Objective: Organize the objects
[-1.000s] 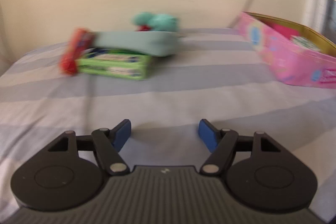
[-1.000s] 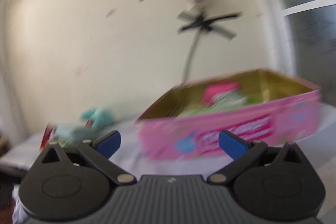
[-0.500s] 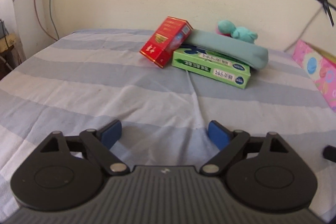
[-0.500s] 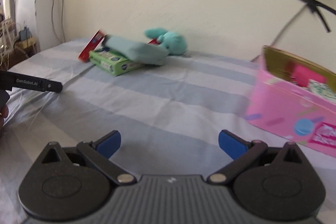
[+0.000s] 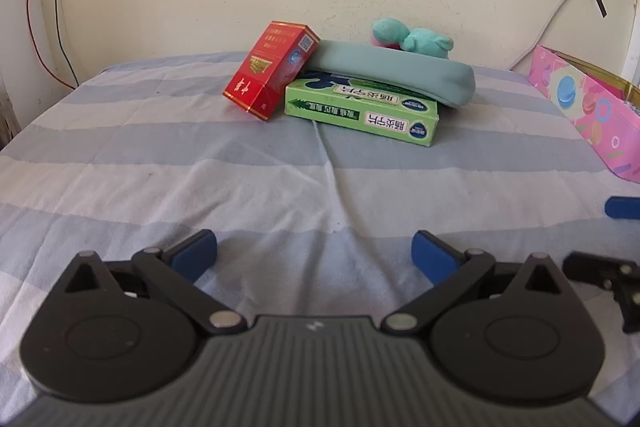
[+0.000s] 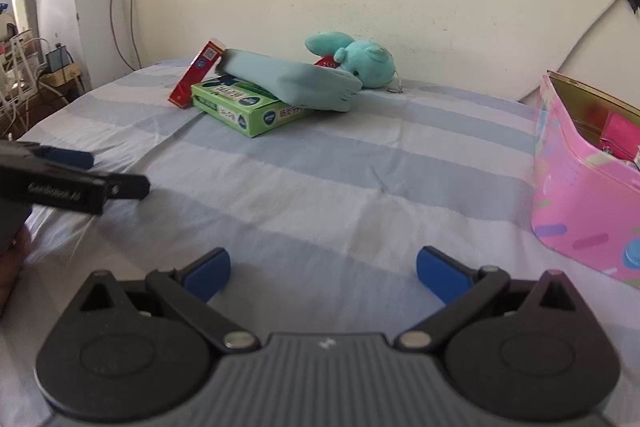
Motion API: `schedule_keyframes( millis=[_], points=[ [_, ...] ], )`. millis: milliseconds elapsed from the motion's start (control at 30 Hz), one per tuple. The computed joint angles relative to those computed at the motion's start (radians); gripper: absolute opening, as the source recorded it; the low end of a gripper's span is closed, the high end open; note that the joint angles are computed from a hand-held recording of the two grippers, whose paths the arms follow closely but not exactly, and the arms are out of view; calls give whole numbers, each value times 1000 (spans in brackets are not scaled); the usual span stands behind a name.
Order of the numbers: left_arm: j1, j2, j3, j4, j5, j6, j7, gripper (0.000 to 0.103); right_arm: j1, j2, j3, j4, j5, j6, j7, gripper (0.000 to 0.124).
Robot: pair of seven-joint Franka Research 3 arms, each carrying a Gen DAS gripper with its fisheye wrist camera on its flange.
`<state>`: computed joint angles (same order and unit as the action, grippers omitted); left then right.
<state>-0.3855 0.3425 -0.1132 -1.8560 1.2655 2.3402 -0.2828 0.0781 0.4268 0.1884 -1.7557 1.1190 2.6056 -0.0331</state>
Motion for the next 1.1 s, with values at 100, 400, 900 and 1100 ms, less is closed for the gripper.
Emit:
schedule_keyframes(
  millis=[100, 400, 900, 1100],
  points=[
    [0, -3, 1, -4, 6, 5, -12, 103, -2, -8, 5, -13, 18, 12, -31, 103],
    [19, -37, 3, -56, 87, 72, -124, 103, 2, -21, -4, -27, 13, 12, -37, 103],
    [60, -71, -2, -105, 207, 140, -305, 103, 115, 287, 61, 471, -81, 19, 120, 77],
    [81, -86, -6, -128, 271, 176, -385, 103, 198, 382, 11, 601, -311, 93, 266, 47]
  ],
)
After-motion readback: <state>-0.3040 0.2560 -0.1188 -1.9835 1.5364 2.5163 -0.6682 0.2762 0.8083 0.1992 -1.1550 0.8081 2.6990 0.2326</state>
